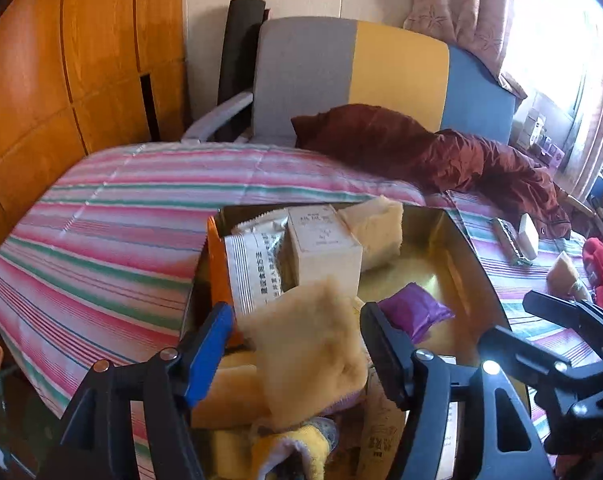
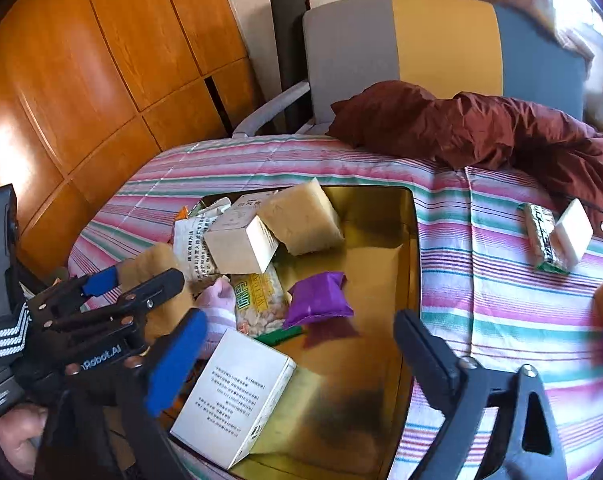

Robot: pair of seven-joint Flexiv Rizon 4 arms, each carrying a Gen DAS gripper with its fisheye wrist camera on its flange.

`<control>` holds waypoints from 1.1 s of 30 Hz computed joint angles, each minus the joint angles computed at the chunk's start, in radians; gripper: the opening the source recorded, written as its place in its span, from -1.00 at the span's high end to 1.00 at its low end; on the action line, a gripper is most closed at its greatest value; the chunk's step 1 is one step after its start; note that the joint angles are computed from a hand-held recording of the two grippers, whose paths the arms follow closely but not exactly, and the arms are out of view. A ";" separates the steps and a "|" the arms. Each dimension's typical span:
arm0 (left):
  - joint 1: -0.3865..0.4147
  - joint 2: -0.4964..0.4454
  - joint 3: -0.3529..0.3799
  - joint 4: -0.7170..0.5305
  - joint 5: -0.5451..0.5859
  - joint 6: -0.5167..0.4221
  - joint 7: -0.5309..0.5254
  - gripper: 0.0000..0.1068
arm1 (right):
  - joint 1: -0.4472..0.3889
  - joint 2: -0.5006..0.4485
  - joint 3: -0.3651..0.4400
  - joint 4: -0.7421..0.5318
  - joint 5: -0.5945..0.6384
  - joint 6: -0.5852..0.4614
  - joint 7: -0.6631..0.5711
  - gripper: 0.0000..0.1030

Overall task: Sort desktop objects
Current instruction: 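Open both grippers to drop the packet and sponge into the tray, then move both open grippers back toward the remaining items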

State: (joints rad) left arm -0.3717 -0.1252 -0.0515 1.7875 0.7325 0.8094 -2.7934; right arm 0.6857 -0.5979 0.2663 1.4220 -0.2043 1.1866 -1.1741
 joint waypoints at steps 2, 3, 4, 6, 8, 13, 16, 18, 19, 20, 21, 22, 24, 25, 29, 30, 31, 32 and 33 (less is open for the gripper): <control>-0.007 0.008 -0.004 -0.006 0.012 -0.012 -0.002 -0.26 | 0.034 0.022 -0.055 0.040 -0.044 0.029 0.052 -0.95; -0.011 0.012 -0.007 -0.009 0.025 -0.017 -0.006 -0.28 | 0.048 0.033 -0.079 0.061 -0.071 0.049 0.076 -0.99; -0.017 0.015 -0.012 -0.015 0.038 -0.028 -0.007 -0.29 | 0.060 0.045 -0.101 0.090 -0.100 0.082 0.096 -0.99; -0.020 0.017 -0.019 -0.019 0.042 -0.032 -0.004 -0.30 | 0.067 0.060 -0.118 0.121 -0.143 0.102 0.122 -0.99; -0.021 0.023 -0.022 -0.015 0.039 -0.024 -0.008 -0.30 | 0.073 0.072 -0.134 0.139 -0.181 0.094 0.156 -0.99; -0.029 0.038 -0.034 -0.018 0.056 -0.041 -0.016 -0.30 | 0.061 0.092 -0.141 0.183 -0.224 0.109 0.223 -0.99; -0.030 0.046 -0.041 -0.017 0.065 -0.055 -0.025 -0.30 | 0.052 0.104 -0.141 0.208 -0.244 0.122 0.255 -0.99; -0.031 0.049 -0.046 -0.017 0.069 -0.060 -0.030 -0.30 | 0.055 0.112 -0.153 0.223 -0.268 0.125 0.280 -0.99; -0.030 0.049 -0.048 -0.019 0.070 -0.063 -0.030 -0.30 | 0.055 0.117 -0.158 0.233 -0.280 0.132 0.294 -0.99; -0.032 0.049 -0.051 -0.022 0.074 -0.071 -0.030 -0.30 | 0.052 0.120 -0.158 0.238 -0.288 0.134 0.303 -0.99; -0.034 0.052 -0.053 -0.022 0.079 -0.076 -0.031 -0.30 | 0.050 0.123 -0.159 0.243 -0.295 0.136 0.311 -0.99; -0.035 0.052 -0.056 -0.025 0.081 -0.079 -0.028 -0.30 | 0.051 0.127 -0.166 0.252 -0.307 0.138 0.326 -0.99; -0.039 0.053 -0.061 -0.031 0.088 -0.089 -0.026 -0.30 | 0.049 0.135 -0.174 0.266 -0.327 0.142 0.349 -0.99; -0.041 0.053 -0.063 -0.035 0.092 -0.090 -0.024 -0.30 | 0.043 0.137 -0.170 0.269 -0.330 0.141 0.353 -0.99; -0.047 0.048 -0.070 -0.054 0.099 -0.094 -0.006 -0.30 | 0.030 0.151 -0.177 0.292 -0.353 0.146 0.384 -0.99; -0.048 0.046 -0.070 -0.058 0.100 -0.094 -0.002 -0.30 | 0.025 0.156 -0.180 0.298 -0.359 0.148 0.392 -0.99; -0.050 0.044 -0.071 -0.062 0.100 -0.094 0.003 -0.30 | 0.019 0.158 -0.180 0.301 -0.363 0.147 0.396 -0.99; -0.052 0.040 -0.071 -0.068 0.100 -0.094 0.010 -0.30 | 0.014 0.162 -0.181 0.306 -0.368 0.146 0.401 -0.99; -0.053 0.036 -0.071 -0.074 0.100 -0.093 0.016 -0.30 | 0.010 0.166 -0.184 0.311 -0.375 0.144 0.407 -0.99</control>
